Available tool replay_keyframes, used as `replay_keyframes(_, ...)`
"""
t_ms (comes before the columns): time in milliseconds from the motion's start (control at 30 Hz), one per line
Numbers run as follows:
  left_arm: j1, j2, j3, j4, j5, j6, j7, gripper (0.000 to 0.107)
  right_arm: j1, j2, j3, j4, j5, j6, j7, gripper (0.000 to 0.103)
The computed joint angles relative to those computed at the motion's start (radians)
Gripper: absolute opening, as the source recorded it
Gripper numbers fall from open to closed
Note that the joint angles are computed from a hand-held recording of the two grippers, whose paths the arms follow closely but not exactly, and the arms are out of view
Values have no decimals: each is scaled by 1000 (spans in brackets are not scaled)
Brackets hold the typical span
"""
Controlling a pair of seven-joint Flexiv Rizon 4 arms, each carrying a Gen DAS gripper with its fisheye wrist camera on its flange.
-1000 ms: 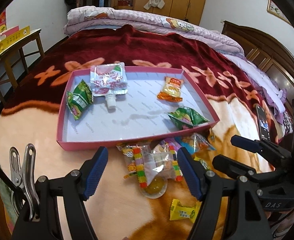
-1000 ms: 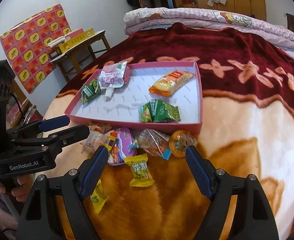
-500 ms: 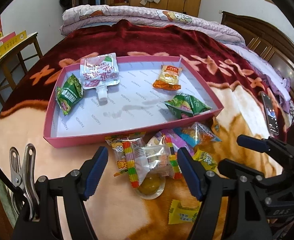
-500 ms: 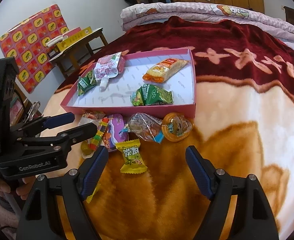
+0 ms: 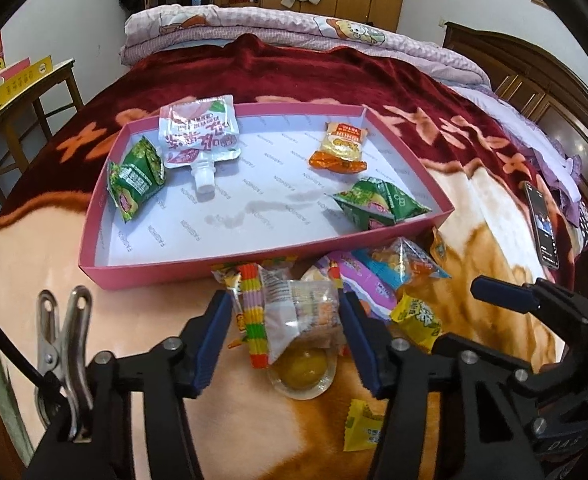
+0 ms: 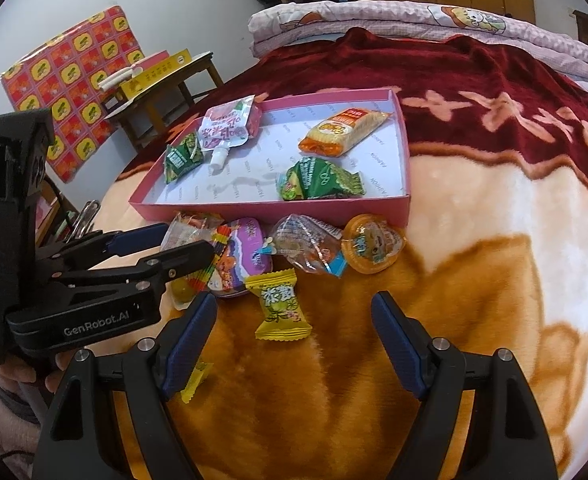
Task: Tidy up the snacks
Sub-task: 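Grasp the clear bag with rainbow gummy sticks with the left gripper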
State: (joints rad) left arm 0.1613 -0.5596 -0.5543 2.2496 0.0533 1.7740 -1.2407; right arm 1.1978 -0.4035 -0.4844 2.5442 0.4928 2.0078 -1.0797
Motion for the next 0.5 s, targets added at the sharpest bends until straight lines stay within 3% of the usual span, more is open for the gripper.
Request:
replay_keyframes(167, 32, -7, -25, 7, 15, 13, -1, 44, -12, -4, 16, -7, -6, -3, 2, 82)
replay_keyframes(500, 118, -6, -77, 38, 70, 53, -12, 42, -44, -16, 50, -27, -22, -6, 7, 81)
